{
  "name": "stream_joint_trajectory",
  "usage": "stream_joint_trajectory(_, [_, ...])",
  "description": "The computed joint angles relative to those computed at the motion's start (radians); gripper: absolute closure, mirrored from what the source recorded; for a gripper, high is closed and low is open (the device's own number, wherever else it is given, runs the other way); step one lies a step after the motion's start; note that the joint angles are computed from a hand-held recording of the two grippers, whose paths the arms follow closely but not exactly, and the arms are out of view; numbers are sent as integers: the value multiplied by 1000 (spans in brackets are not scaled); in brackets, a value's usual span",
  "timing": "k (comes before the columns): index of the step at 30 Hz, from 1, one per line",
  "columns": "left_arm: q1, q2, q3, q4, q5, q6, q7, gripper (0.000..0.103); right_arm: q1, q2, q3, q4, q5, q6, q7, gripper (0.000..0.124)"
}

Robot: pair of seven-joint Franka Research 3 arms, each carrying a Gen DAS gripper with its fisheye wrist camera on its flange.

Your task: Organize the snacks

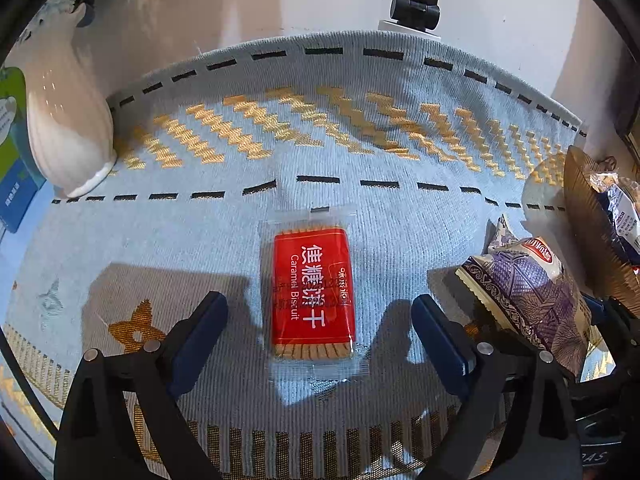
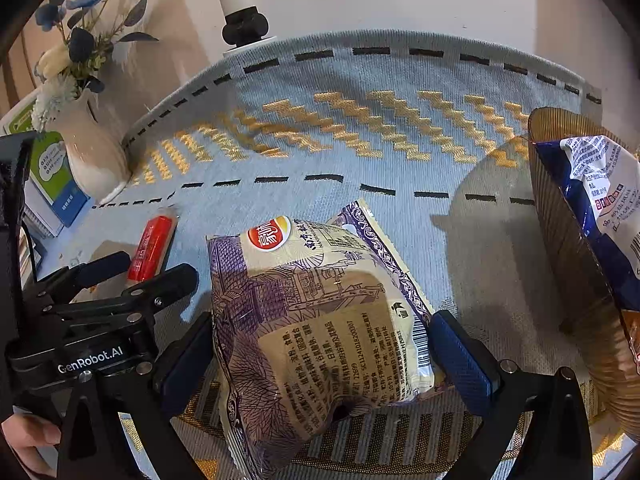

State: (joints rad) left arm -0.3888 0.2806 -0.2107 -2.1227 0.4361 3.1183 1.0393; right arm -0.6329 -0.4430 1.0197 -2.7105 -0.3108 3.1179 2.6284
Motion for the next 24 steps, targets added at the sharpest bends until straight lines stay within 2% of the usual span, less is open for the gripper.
stream_joint_trajectory(8, [-4, 1, 4, -2, -5, 5, 5, 12, -8, -2, 9, -2, 2, 7, 1, 21])
stream_joint_trajectory(9, [-34, -5, 42, -3, 30, 7, -39, 21, -11, -2, 12, -3, 3, 10, 1, 21])
stream_joint_trajectory(10, [-84, -11, 102, -5, 67, 8, -88, 35, -7, -2, 5, -9, 5, 24, -2, 21])
stream_joint_trajectory(11, [-140, -16, 168, -2, 123, 4, -153, 40, -17, 1, 14, -15, 10, 55, -3, 21])
stream_joint_trajectory(13, [-171, -25, 216, -6, 198, 3, -233, 59, -26, 13, 11, -42, 37, 138, -15, 21])
stream_joint_trajectory(15, [-183, -31, 245, -9, 252, 5, -310, 70, -18, 17, -1, -63, 67, 184, -29, 21])
stream_joint_trajectory(16, [-174, -33, 241, -10, 266, 6, -330, 72, -18, 18, 0, -65, 79, 185, -39, 21])
stream_joint_trajectory(18, [-119, -33, 191, -16, 259, 20, -322, 72, -20, 18, 6, -64, 98, 176, -65, 21])
stream_joint_trajectory(23, [-78, -34, 160, -21, 286, 29, -344, 72, -19, 23, 11, -79, 155, 194, -117, 21])
stream_joint_trajectory(24, [-53, -35, 138, -28, 269, 41, -329, 72, -37, 25, 38, -72, 171, 201, -118, 21])
